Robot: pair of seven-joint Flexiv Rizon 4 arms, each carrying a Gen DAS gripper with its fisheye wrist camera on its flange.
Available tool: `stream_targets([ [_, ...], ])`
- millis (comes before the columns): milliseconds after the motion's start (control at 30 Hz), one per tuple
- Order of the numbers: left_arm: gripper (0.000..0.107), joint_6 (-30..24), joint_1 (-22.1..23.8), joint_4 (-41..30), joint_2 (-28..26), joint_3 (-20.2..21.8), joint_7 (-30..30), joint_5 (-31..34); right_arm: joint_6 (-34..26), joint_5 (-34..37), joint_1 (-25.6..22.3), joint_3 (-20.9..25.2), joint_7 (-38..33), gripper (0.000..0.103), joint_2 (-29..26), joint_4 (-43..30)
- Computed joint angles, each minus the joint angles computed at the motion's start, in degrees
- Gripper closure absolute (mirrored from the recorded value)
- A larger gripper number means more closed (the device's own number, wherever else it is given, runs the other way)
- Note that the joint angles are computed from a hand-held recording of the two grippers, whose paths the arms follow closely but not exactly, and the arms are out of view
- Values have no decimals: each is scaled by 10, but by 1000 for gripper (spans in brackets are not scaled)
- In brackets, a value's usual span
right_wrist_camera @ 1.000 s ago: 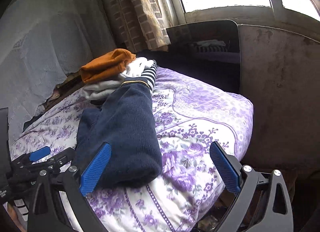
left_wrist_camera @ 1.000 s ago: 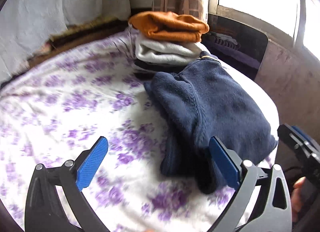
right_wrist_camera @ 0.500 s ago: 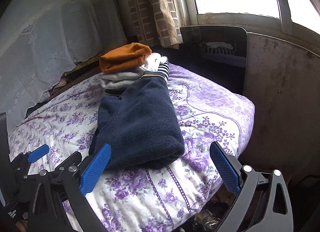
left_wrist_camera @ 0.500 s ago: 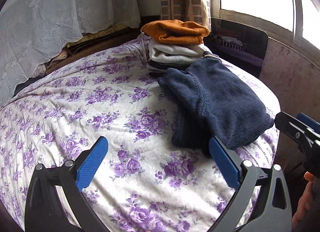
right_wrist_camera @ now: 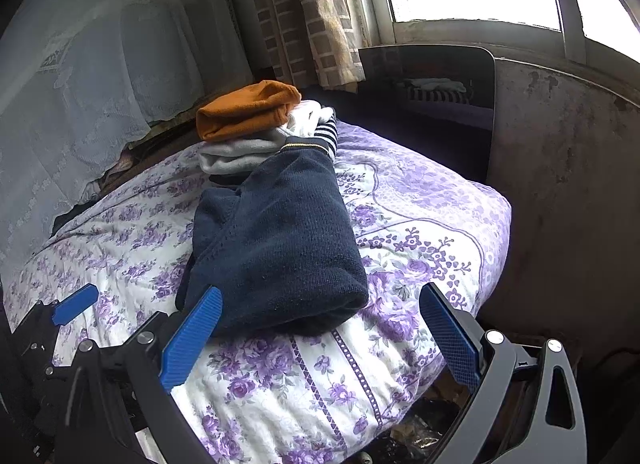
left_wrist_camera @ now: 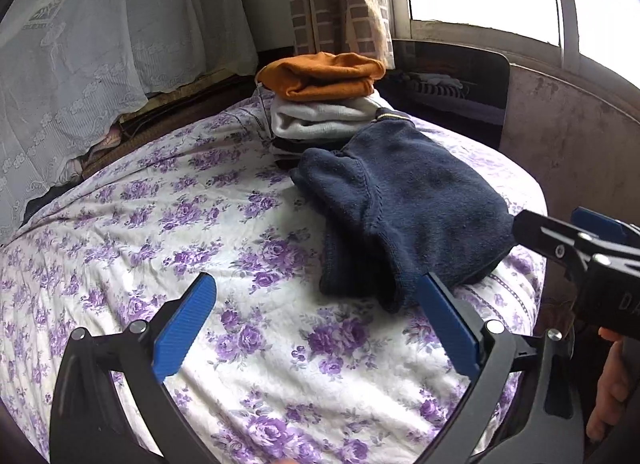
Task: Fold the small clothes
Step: 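Lower the cardigan beside the clothes stack and open both tools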
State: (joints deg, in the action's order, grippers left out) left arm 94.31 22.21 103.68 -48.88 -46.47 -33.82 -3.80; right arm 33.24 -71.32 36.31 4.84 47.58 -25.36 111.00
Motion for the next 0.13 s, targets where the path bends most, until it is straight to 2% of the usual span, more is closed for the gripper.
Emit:
stream_targets([
  [133,8,-16,5,-1,1,-6,4,-13,-1,0,0,1,-1,4,0,-1],
])
